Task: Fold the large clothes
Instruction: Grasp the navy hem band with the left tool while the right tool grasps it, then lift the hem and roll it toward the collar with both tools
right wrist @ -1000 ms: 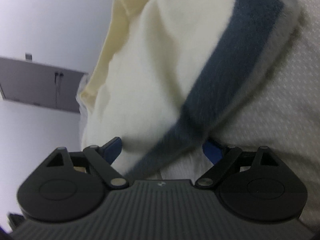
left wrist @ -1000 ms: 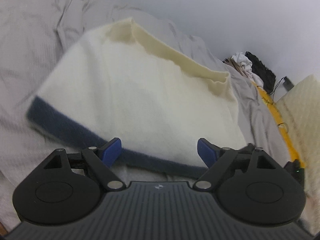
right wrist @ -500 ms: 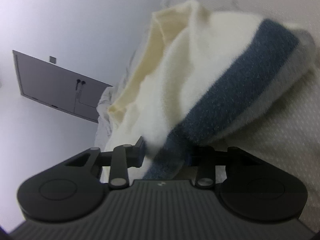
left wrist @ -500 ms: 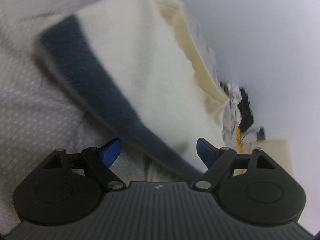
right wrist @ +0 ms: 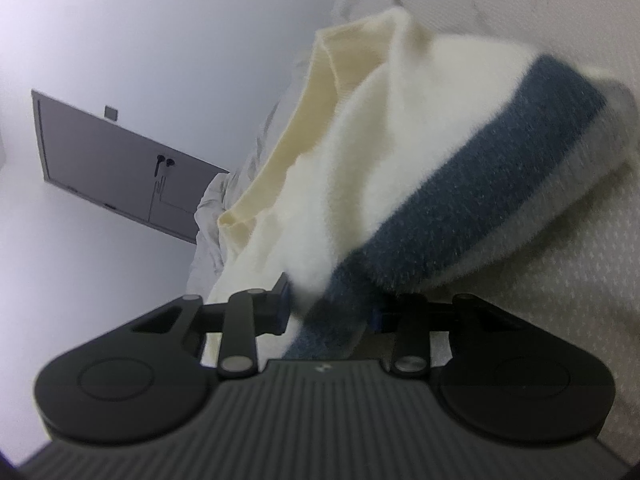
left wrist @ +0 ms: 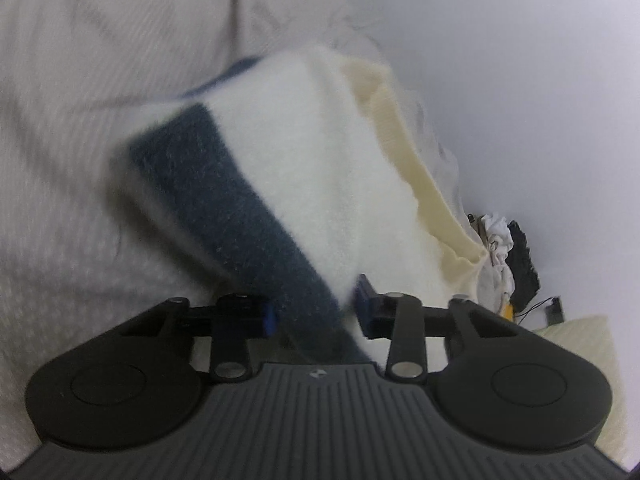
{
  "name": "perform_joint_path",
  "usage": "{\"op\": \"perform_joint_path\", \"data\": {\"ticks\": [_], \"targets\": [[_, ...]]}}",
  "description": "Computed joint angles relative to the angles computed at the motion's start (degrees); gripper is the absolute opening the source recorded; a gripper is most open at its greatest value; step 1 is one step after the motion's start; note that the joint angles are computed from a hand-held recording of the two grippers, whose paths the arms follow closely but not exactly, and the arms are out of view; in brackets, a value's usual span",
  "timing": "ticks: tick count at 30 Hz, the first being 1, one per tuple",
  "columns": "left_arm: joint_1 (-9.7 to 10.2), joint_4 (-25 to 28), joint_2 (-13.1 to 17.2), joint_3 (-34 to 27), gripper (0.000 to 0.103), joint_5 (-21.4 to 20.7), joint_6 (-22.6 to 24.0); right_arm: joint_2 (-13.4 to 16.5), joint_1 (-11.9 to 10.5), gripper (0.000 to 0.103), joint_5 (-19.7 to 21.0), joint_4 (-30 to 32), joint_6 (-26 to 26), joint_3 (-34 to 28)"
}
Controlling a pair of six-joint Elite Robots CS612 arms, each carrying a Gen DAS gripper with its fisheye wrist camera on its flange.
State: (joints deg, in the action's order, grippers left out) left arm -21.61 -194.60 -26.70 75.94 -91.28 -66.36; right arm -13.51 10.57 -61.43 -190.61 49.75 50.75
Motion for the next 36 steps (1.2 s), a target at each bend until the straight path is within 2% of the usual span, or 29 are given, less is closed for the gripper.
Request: {"op": "perform_joint_path", "data": {"ticks": [4,7,14,20,24,28,32,34,36], "targets": [[-0.45,-0.6,-0.7,0.3,0.032,1.8,3.5,-0.7,0.2,0.033,-1.2,-1.1,-3.3,1.0],[-0.78,-1.8,-1.6,1.5,0.031,3.2,5.6,-1.9,0.4,0.030,-2.6,-2.2,-5.9,2.8],[-1.67,-5.7,-5.9,8.4,0.030,5.6,12.7,-5.1,0.7,0.028,-3.5,-4.7,-11.1,7.9],[-2.91,-7.3,-9.5,14.1,0.030,5.8,14.3,-8.9,0.7,0.027,-3.9,-7.3,-13.2,14.5],[-3.95,-9.4,-12.1,19.4,0.030,6.0,13.6,-11.4,0.5,0.027,-3.2,-9.2,-14.3,19.7],[-4.47,-10.8,-12.8,21.5,0.030,6.0,13.3,-13.0,0.4,0.027,-2.3,-10.1,-13.8,23.0],[-3.76,-9.9,-12.9,20.8,0.033,4.0,12.1,-12.9,0.3,0.029,-2.2,-8.5,-13.4,22.2],[-3.22,-8.9,-13.0,19.8,0.041,3.1,11.8,-12.8,0.2,0.030,-1.3,-7.9,-12.2,21.2],[-2.59,-8.1,-12.9,18.3,0.044,2.4,12.0,-12.5,0.0,0.032,-0.6,-7.7,-11.7,19.8]]}}
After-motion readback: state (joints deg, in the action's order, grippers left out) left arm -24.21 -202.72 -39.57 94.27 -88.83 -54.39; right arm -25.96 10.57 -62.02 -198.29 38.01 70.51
